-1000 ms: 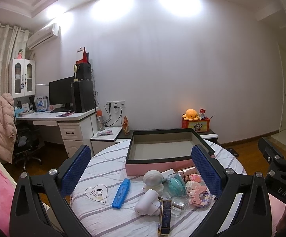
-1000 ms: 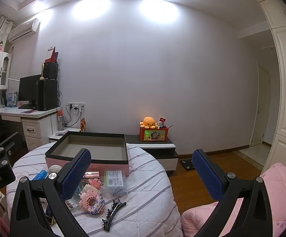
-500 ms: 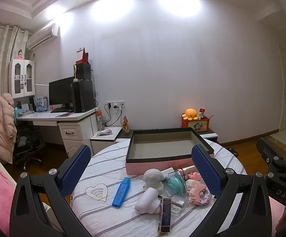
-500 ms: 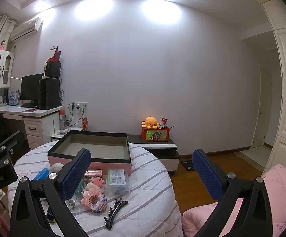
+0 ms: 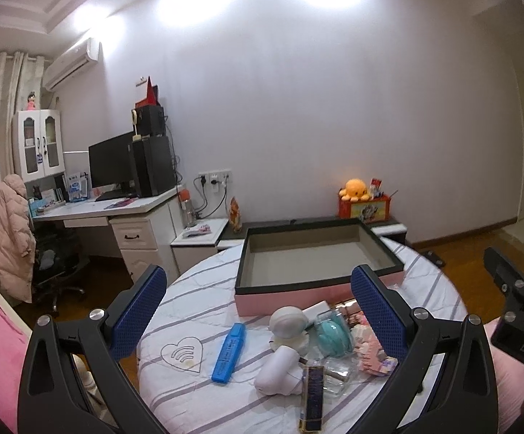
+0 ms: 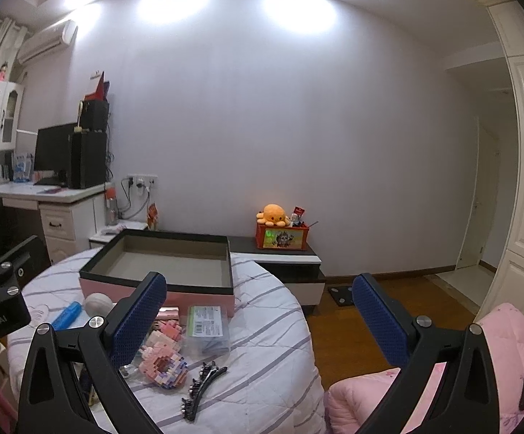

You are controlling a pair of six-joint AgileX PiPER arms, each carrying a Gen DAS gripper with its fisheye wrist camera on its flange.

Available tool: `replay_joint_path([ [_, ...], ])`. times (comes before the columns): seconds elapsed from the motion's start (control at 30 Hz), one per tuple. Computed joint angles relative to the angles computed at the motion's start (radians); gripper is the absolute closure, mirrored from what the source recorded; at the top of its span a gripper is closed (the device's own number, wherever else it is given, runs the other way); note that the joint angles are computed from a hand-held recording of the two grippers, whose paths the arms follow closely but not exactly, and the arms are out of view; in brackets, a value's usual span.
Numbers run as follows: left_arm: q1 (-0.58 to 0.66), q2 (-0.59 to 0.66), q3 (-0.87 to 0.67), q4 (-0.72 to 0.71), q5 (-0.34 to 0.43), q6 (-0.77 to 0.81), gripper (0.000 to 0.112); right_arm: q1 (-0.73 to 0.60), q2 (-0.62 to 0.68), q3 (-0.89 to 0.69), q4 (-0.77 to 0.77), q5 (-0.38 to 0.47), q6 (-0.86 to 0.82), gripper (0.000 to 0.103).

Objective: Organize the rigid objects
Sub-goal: 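Grasp the white ball figurine with the left gripper while the right grasps the clear plastic box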

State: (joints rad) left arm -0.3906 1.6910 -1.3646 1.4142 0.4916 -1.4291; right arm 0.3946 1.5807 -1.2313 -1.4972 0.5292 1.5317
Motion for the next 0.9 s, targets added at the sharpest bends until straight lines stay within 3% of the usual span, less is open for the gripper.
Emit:
replay_joint_path([
  [0.17,0.042,0.079,-0.116,-0.261,-0.006,0.275,0.009,-0.037,0.062,-0.105,0.209,-0.042,-0.250,0.000],
  [0.4,0.084,0.225,-0.296,-0.583,0.053,0.629,0.009,-0.082,0.213,-0.309,0.632,-0.009,-0.742,0.000],
  [0.5,0.098,0.303,-0.390,-0.693,0.098,0.760,0.009,-0.107,0.293,-0.415,0.813,0.032,-0.942,0.000],
  [0.63,0.123,0.393,-0.501,-0.816,0.131,0.889,0.009,-0.139,0.410,-0.558,0.968,0.100,-1.074,0.000],
  [0.7,0.135,0.458,-0.602,-0.891,0.193,0.971,0.009,-0.164,0.472,-0.639,1.091,0.133,-1.183,0.000],
  [0.9,0.168,0.554,-0.752,-1.071,0.270,1.136,0.009,-0.174,0.627,-0.844,1.157,0.252,-1.280,0.000],
])
